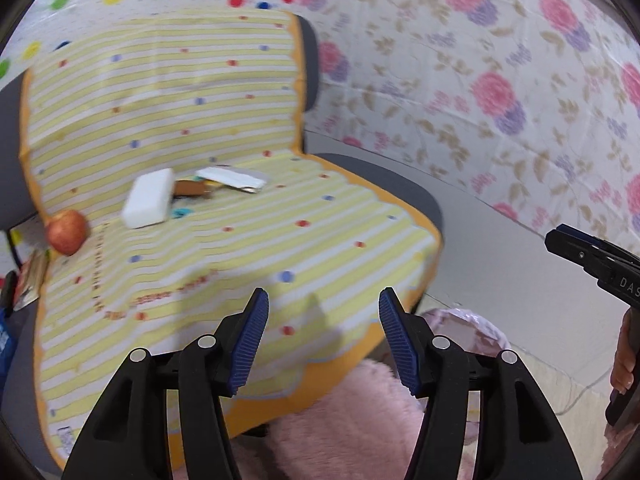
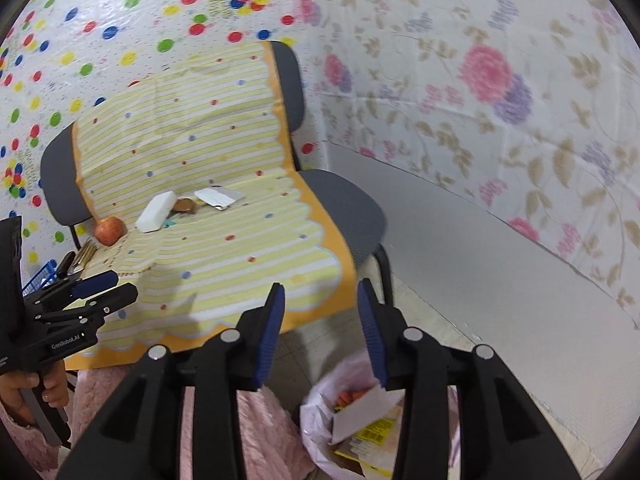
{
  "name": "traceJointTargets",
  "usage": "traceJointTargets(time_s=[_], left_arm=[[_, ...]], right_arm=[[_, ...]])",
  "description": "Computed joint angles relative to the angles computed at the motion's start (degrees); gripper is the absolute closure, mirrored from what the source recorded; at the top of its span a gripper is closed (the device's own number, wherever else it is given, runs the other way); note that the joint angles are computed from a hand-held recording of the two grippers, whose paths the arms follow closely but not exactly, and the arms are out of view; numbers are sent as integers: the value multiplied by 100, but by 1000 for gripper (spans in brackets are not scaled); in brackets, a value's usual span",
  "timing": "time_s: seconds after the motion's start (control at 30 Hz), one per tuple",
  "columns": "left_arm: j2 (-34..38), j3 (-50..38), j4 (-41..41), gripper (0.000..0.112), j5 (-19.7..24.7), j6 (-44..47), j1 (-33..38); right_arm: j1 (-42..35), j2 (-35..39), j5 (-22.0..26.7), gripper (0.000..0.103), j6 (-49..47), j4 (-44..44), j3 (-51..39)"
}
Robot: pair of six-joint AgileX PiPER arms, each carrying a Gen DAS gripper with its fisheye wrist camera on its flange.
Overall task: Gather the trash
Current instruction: 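Move both grippers back over the chair seat, then grasp the white sponge with the left gripper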
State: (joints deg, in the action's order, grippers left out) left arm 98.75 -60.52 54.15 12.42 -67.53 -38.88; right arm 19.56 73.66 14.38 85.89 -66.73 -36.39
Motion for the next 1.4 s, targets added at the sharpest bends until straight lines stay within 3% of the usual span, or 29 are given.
traceJointTargets(time_s=[0.17,0.3,0.53,0.67,0.83,1.03,1.13,1.2,1.4], left_arm=[[-246,259,536,48,174,-736,494],[-333,362,731,47,333,-1019,848],[-134,108,609,39,702,-1074,1369],[97,-187,132,30,766,-579,1687],[678,-1023,-975,30,888,739,2053],[1507,-2202,-1900,24,1142,1868,2284],[2028,-2936,-2428,23,1299,2427,2375],[2485,-3625,-3088,23,1517,3097,2449],[3863,-5890,-4258,23,2562,4355,2530]], right_arm=[[273,775,-72,54,-475,153,-859],[267,1371,-292,53,-1274,773,-1498],[303,2461,-285,53,-3569,2814,-2807],[367,2954,-119,41,-4391,3485,-3547],[347,3626,158,38,-5557,4504,-4581],[184,4705,814,37,-6885,5717,-6251],[108,5311,1247,27,-7235,5965,-7202],[69,5718,1553,21,-7389,6090,-7854],[-102,6578,2195,21,-7752,6477,-9293]])
